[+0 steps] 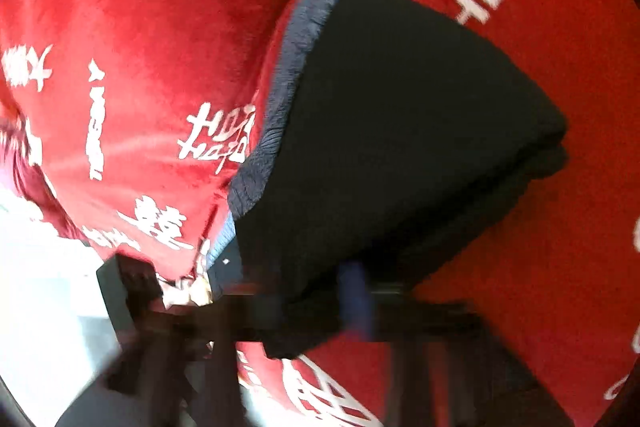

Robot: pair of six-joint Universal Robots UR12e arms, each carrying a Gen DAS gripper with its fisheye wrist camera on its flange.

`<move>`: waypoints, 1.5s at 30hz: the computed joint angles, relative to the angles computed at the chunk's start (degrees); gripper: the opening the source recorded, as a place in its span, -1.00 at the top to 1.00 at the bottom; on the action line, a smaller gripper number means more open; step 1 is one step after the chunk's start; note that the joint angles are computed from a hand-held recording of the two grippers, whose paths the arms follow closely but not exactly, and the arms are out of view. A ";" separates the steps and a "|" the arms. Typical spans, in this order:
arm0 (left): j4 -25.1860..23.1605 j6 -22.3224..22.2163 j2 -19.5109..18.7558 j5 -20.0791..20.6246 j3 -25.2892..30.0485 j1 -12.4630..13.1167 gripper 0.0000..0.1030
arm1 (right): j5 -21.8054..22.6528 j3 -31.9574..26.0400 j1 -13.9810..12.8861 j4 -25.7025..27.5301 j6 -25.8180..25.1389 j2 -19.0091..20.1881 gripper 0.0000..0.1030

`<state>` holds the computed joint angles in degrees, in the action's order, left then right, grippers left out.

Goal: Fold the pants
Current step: 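Fold the lifted trouser end over toward the waistband with the right gripper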

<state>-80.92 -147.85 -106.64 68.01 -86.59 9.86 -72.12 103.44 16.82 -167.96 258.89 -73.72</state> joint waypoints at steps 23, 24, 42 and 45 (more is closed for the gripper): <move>13.21 2.37 2.53 3.50 -1.91 -1.75 -0.35 | -3.09 -4.92 -5.01 18.15 -32.48 -4.54 -0.28; 13.24 2.27 2.32 3.18 -1.64 -2.17 -0.35 | -1.90 -4.64 -6.09 18.28 -31.18 -4.03 -0.27; 19.96 3.48 0.82 7.22 -5.63 -5.32 -0.35 | 7.16 -3.67 -8.88 21.45 -26.48 -0.66 0.50; 19.19 3.09 1.31 6.68 -5.54 -4.75 -0.35 | 4.00 -4.13 -7.86 22.58 -26.14 -1.15 0.34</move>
<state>-61.72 -144.77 -105.33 74.69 -92.13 5.11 -68.11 99.30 8.96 -145.38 232.74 -74.87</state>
